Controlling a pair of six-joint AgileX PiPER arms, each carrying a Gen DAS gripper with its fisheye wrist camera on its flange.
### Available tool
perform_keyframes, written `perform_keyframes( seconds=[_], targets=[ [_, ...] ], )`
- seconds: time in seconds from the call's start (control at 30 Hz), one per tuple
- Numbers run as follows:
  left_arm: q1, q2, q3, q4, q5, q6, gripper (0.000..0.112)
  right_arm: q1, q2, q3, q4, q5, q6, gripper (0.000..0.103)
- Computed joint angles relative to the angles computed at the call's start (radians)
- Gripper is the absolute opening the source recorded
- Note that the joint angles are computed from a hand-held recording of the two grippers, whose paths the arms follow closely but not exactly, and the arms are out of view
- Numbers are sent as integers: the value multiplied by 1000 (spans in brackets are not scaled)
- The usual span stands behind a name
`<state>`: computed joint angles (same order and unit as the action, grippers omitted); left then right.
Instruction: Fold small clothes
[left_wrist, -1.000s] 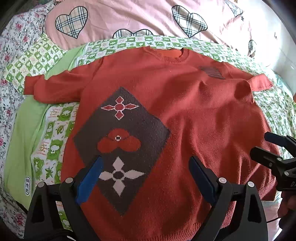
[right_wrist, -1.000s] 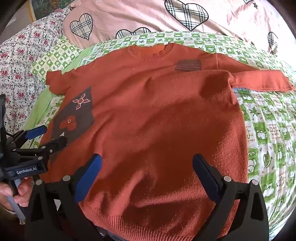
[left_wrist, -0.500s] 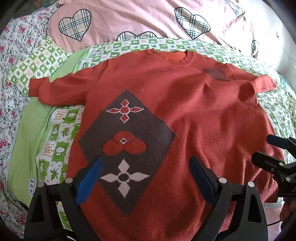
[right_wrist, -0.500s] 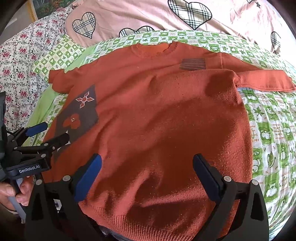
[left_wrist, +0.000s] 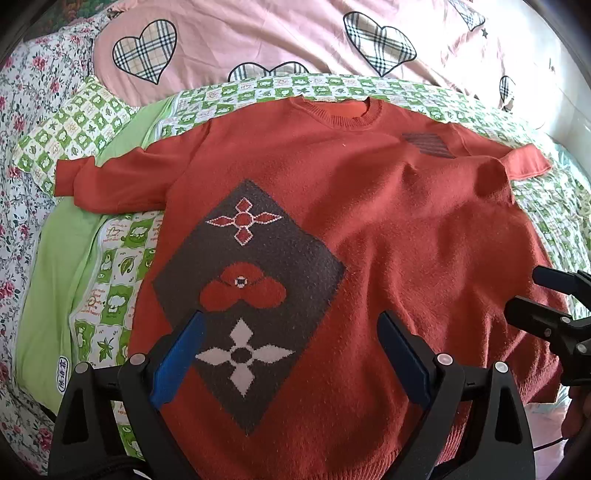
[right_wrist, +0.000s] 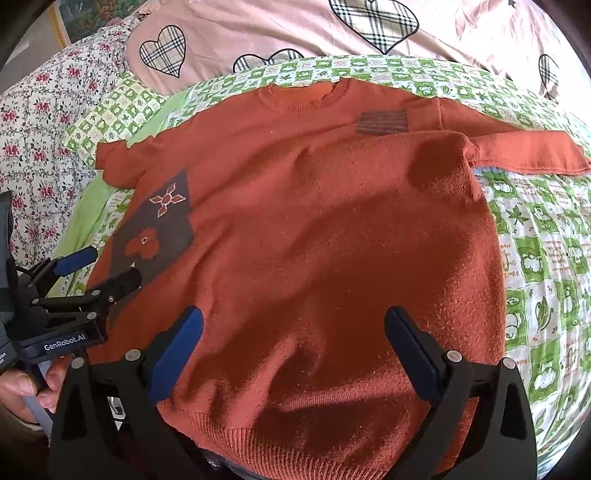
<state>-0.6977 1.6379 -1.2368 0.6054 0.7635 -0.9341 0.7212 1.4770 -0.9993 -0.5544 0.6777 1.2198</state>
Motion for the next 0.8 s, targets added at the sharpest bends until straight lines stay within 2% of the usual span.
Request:
perform_keyframes(
  seconds=[0.1, 0.43, 0.63, 0.8],
  targets=[
    [-1, 10, -19, -14, 23, 17, 94, -5, -3, 0, 5, -3, -2, 99],
    [10, 29, -44, -36, 25, 44, 94, -21, -10, 5, 22, -51, -18, 99],
    [16, 44, -65, -50, 30, 66, 94, -28, 0, -3, 32, -47, -40, 99],
    [38, 44, -61, -92, -20, 96, 94, -49, -3, 11, 42, -93, -47, 99]
  ],
)
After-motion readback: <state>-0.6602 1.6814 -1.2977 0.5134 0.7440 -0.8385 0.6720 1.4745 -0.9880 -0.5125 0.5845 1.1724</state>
